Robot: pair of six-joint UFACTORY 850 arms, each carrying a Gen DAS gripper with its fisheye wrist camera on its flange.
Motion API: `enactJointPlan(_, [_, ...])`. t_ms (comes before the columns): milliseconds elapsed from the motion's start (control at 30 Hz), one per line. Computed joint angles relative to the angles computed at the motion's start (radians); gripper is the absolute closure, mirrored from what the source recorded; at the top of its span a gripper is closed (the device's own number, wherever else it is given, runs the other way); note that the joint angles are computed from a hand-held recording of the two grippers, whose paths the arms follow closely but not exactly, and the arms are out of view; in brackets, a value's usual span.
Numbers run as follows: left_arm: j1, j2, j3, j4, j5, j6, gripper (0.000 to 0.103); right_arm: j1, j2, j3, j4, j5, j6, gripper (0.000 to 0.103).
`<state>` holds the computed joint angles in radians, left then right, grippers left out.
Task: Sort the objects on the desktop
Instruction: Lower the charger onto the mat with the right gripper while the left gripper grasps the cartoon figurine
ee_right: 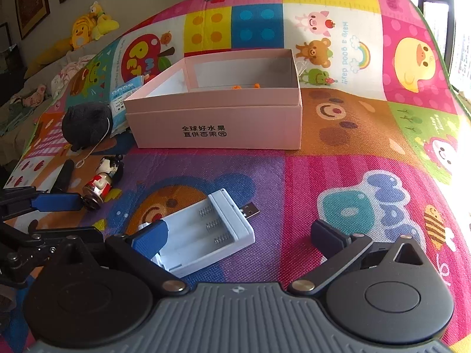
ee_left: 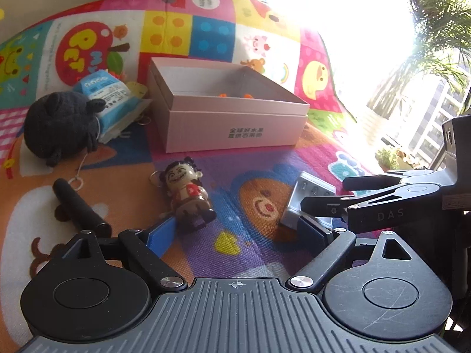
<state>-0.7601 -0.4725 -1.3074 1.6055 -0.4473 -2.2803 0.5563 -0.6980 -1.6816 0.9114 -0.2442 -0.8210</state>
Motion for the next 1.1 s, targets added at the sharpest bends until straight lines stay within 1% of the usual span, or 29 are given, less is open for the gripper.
enactJointPlan(67, [0.003, -0.01, -0.011, 0.057, 0.029, -0.043, 0.007, -0.021, 0.005, 0.01, 0.183, -0.018, -0.108, 0.0])
enactJointPlan(100, [0.004, -0.018, -0.021, 0.064, 0.039, -0.041, 0.007, -0.026, 0.008, 0.015, 0.224, -0.011, -0.116, 0.0])
enactJointPlan(133, [0.004, -0.03, -0.036, 0.052, 0.047, -0.02, 0.007, -0.034, 0.01, 0.022, 0.281, 0.004, -0.118, 0.0])
enactJointPlan(233, [0.003, -0.061, -0.074, 0.028, 0.058, 0.027, 0.006, -0.055, 0.014, 0.037, 0.481, -0.006, -0.222, 0.0])
enactJointPlan(267, [0.001, -0.067, -0.082, 0.041, 0.061, 0.026, 0.006, -0.057, 0.016, 0.042, 0.525, -0.007, -0.25, 0.0])
enactJointPlan(333, [-0.005, -0.059, -0.076, 0.057, 0.06, 0.019, 0.006, -0.056, 0.016, 0.045, 0.545, 0.003, -0.26, 0.0])
enactJointPlan(400, [-0.019, -0.035, -0.057, 0.014, 0.006, 0.072, 0.006, -0.054, 0.015, 0.043, 0.539, 0.008, -0.257, 0.0])
enactJointPlan(533, [-0.058, 0.037, 0.02, -0.074, -0.169, 0.13, 0.005, -0.045, 0.012, 0.038, 0.507, 0.03, -0.237, 0.0])
enactJointPlan(667, [-0.054, 0.076, 0.061, -0.268, -0.309, 0.178, 0.004, -0.035, 0.015, 0.041, 0.457, 0.059, -0.211, 0.0])
enactJointPlan(733, [-0.044, 0.078, 0.063, -0.346, -0.348, 0.185, 0.004, -0.032, 0.016, 0.042, 0.441, 0.066, -0.2, 0.0])
enactJointPlan(767, [-0.04, 0.08, 0.068, -0.362, -0.354, 0.176, 0.004, -0.031, 0.015, 0.041, 0.437, 0.067, -0.197, 0.0])
enactJointPlan(833, [-0.031, 0.08, 0.075, -0.377, -0.341, 0.158, 0.004, -0.03, 0.015, 0.041, 0.433, 0.068, -0.193, 0.0])
enactJointPlan(900, [-0.026, 0.079, 0.081, -0.355, -0.293, 0.135, 0.004, -0.03, 0.014, 0.04, 0.433, 0.07, -0.195, 0.0])
enactJointPlan(1033, [-0.021, 0.058, 0.066, -0.237, -0.182, 0.076, 0.003, -0.026, 0.013, 0.038, 0.381, 0.082, -0.16, 0.0])
enactJointPlan(1100, [-0.022, 0.048, 0.053, -0.173, -0.144, 0.046, 0.003, -0.026, 0.013, 0.034, 0.327, 0.066, -0.13, 0.0])
